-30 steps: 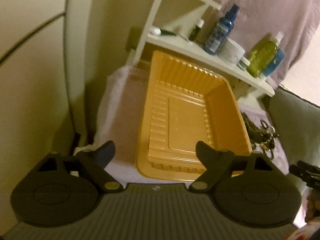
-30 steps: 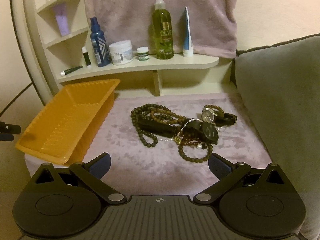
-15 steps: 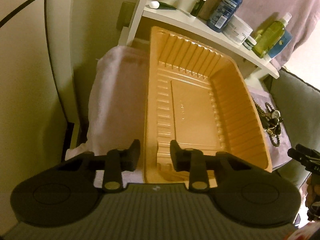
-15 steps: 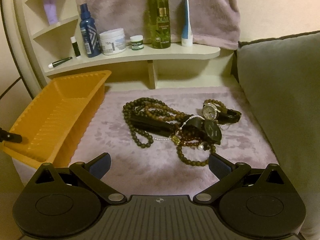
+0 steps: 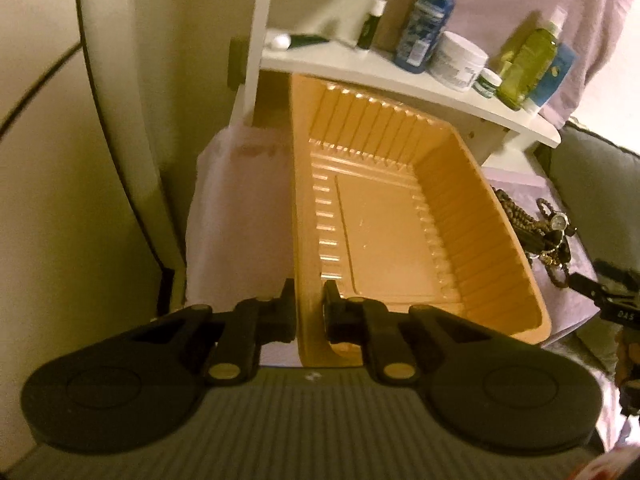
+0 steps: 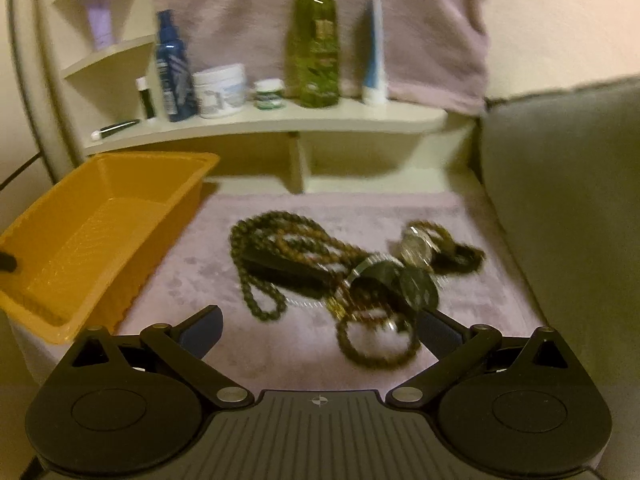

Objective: Organize jewelry
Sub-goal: 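Grasp a black jewelry piece from the pile with the right tool while the left holds the tray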

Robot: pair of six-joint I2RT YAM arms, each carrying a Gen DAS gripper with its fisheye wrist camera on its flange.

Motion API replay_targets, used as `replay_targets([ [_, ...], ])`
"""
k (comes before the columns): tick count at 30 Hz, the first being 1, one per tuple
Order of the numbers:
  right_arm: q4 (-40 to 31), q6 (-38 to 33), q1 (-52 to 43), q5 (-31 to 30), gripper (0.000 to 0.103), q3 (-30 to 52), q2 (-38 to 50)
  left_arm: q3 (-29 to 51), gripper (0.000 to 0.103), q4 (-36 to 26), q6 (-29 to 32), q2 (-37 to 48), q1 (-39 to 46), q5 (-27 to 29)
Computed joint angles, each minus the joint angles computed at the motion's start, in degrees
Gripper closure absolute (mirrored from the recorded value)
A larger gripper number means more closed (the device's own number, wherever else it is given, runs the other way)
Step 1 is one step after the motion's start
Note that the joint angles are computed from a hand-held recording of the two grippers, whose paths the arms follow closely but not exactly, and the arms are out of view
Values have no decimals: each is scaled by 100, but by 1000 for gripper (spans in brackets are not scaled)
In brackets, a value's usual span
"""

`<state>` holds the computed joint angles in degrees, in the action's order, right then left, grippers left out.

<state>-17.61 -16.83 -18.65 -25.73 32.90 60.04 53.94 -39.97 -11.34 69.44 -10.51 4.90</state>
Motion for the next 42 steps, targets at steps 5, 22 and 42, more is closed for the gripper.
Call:
replay_targets([
  [5, 509, -831, 201, -183, 22, 50, 474, 187, 91, -198, -173, -93, -528, -684],
  [22, 814, -2278, 347, -345, 44, 946, 2131, 160, 92, -473, -634, -221, -1494, -1791],
  [42, -24, -3907, 696, -74, 74, 1697, 2903, 154, 92, -242, -395, -191, -1801, -2279],
])
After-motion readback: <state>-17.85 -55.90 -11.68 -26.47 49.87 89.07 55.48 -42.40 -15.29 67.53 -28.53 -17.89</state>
